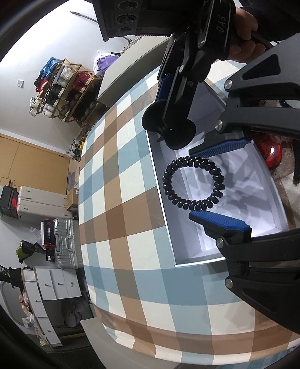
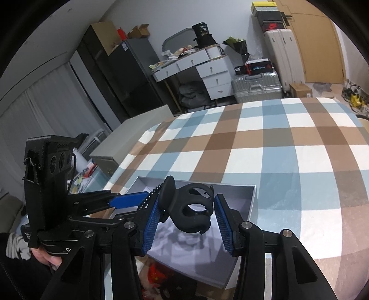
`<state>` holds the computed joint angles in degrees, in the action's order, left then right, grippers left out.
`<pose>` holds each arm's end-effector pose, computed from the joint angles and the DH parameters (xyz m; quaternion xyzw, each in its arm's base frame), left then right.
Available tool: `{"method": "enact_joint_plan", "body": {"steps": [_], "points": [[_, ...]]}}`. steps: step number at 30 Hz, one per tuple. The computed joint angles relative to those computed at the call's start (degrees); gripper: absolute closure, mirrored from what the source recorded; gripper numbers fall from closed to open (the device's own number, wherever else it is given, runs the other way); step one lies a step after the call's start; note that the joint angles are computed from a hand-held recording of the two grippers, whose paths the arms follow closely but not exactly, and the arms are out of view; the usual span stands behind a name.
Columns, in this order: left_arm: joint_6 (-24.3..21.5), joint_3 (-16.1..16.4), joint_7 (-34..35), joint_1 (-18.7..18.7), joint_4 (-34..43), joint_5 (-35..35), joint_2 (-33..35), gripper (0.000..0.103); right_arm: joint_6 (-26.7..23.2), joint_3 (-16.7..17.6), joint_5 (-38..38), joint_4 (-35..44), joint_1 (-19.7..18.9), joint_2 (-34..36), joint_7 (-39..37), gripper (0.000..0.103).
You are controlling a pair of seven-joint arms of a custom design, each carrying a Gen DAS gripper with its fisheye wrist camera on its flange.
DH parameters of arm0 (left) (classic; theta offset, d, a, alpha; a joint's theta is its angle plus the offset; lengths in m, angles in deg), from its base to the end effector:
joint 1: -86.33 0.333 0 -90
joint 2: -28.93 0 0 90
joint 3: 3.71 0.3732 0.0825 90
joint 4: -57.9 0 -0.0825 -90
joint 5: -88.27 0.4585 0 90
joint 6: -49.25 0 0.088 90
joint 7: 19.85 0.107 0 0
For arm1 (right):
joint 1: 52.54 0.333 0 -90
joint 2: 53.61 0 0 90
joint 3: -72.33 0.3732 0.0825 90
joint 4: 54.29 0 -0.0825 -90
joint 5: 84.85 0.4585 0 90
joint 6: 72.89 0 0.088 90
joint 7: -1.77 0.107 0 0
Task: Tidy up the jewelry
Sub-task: 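Carry the bracelet and claw clip into the grey box and open both grippers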
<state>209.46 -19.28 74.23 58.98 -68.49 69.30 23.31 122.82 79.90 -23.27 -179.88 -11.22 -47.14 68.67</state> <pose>0.4594 -0.4121 0.5180 -0.4559 0.8203 -0.3400 0.0606 0.4809 0.3960 0.4349 -0.6419 0.6033 -0.1140 0.4594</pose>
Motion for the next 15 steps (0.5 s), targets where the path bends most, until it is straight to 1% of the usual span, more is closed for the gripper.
{"method": "enact_joint_plan", "body": {"steps": [2, 5, 6, 8, 9, 10, 11, 12, 13, 15], "points": [[-0.29, 0.00, -0.25, 0.11, 0.28, -0.04, 0.28, 0.062, -0.07, 0.93, -2.99, -0.44, -1.32, 0.03, 2.72, 0.055], [-0.62, 0.00, 0.29, 0.24, 0.70, -0.86, 0.71, 0.061, -0.04, -0.10, -2.11, -0.07, -0.40, 0.32, 2.14, 0.055], [-0.45, -0.04, 0.50, 0.30, 0.74, -0.99, 0.79, 0.061, 0.05, 0.59, -3.92, -0.45, -1.28, 0.26, 3.96, 0.055], [-0.25, -0.14, 1.00, 0.35, 0.57, -1.14, 0.59, 0.057, 0.42, 1.18, -6.44, -1.13, -2.17, 0.05, 6.58, 0.055], [-0.17, -0.28, 0.39, 0.53, 0.63, -0.27, 0.66, 0.056, 0.92, 2.14, -9.33, -1.89, -3.37, -0.20, 9.46, 0.054], [-0.20, -0.30, 0.33, 0.56, 0.58, -0.05, 0.57, 0.053, 1.70, 3.23, -12.94, -2.80, -4.76, -0.45, 13.08, 0.050], [-0.33, -0.21, 0.73, 0.46, 0.60, -0.46, 0.50, 0.049, 2.69, 4.52, -17.84, -3.98, -6.56, -0.79, 17.91, 0.046], [-0.46, -0.17, 0.91, 0.42, 0.62, -0.66, 0.45, 0.045, 3.70, 5.01, -20.87, -4.80, -7.35, -1.05, 21.05, 0.036], [-0.49, -0.17, 1.01, 0.37, 0.46, -0.74, 0.20, 0.041, 4.58, 4.81, -21.42, -5.18, -7.09, -1.24, 21.84, 0.033], [0.21, -0.29, 0.24, 0.45, 0.14, 0.21, -0.07, 0.041, 5.77, 4.05, -19.00, -5.34, -5.64, -1.67, 19.86, 0.033]]}}
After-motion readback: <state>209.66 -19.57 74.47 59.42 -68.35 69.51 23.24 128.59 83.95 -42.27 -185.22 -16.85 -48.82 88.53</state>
